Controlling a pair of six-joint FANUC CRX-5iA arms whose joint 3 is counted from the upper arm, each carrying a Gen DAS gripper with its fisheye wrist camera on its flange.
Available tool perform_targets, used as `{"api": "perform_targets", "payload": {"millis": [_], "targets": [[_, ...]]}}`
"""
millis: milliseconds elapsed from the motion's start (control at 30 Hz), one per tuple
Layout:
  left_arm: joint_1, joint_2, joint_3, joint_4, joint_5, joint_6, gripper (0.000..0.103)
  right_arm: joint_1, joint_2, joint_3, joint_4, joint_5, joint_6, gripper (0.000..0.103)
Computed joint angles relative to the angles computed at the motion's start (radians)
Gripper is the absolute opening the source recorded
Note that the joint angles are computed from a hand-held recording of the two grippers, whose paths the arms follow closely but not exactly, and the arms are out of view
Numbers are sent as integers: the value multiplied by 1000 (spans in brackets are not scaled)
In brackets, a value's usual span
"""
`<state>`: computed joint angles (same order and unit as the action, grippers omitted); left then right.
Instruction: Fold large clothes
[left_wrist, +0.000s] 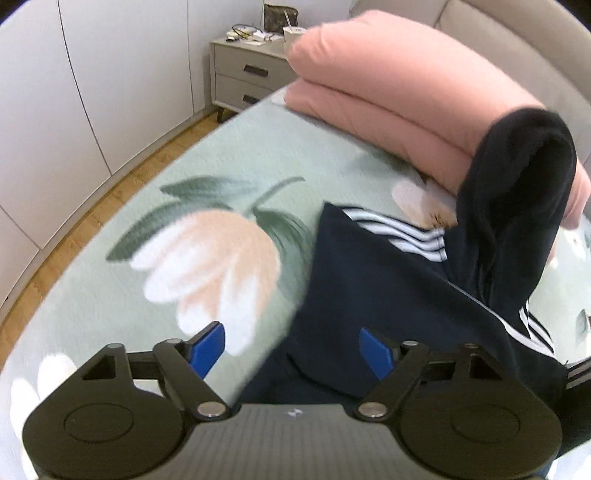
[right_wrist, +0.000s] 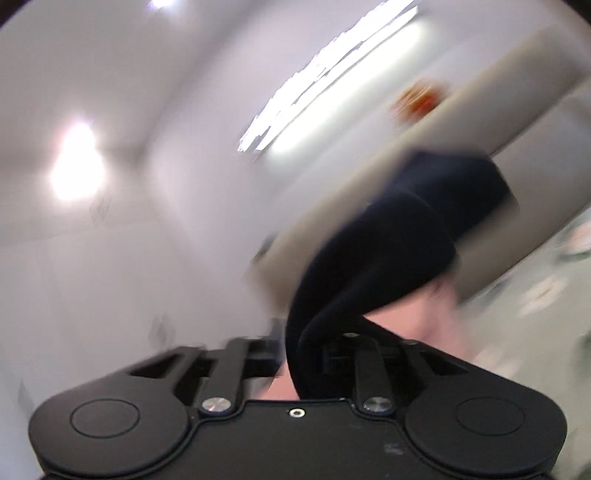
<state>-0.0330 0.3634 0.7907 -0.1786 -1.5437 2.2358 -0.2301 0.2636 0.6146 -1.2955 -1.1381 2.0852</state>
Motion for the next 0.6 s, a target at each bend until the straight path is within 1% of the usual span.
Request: {"api": "perform_targets", "payload": {"millis": [33, 100, 133, 167, 200, 233, 267, 333, 367, 433, 500, 533, 567, 600], "targets": [[25, -26, -44, 25, 37, -22, 84, 55, 16, 9, 68, -67, -27, 101], [97, -87, -173, 132, 154, -88, 89, 198, 40, -14, 288, -171, -100, 101], [130, -109, -229, 189, 204, -116, 90, 253, 48, -31, 391, -202, -151, 99], [167, -129, -294, 255, 267, -149, 90, 281, 52, -55, 449, -219, -203, 97], [186, -141, -340, 300, 314, -175, 90, 283, 55, -74, 455, -231, -238, 97], [205, -141, -374, 349, 352, -214, 90, 268, 56, -89, 432, -239, -261, 97], [217, -138, -397, 393, 376, -256, 90, 256, 46, -109, 425, -226, -280, 97], [225, -111, -426, 479, 429, -356, 91, 255, 35, -115, 463, -173, -302, 98], [221, -91, -422, 505, 439, -387, 91, 257, 25, -120, 490, -159, -308, 99], [209, -46, -404, 540, 449, -435, 91, 258, 42, -85, 542, -171, -321, 99], [184, 5, -366, 533, 463, -436, 88, 264, 25, -105, 599, -170, -309, 99], [175, 22, -355, 527, 468, -431, 80, 265, 27, -103, 622, -178, -304, 99], [168, 47, -332, 520, 462, -429, 48, 264, 25, -107, 639, -180, -305, 99], [157, 75, -288, 490, 428, -415, 22, 267, 19, -123, 653, -171, -312, 99]]}}
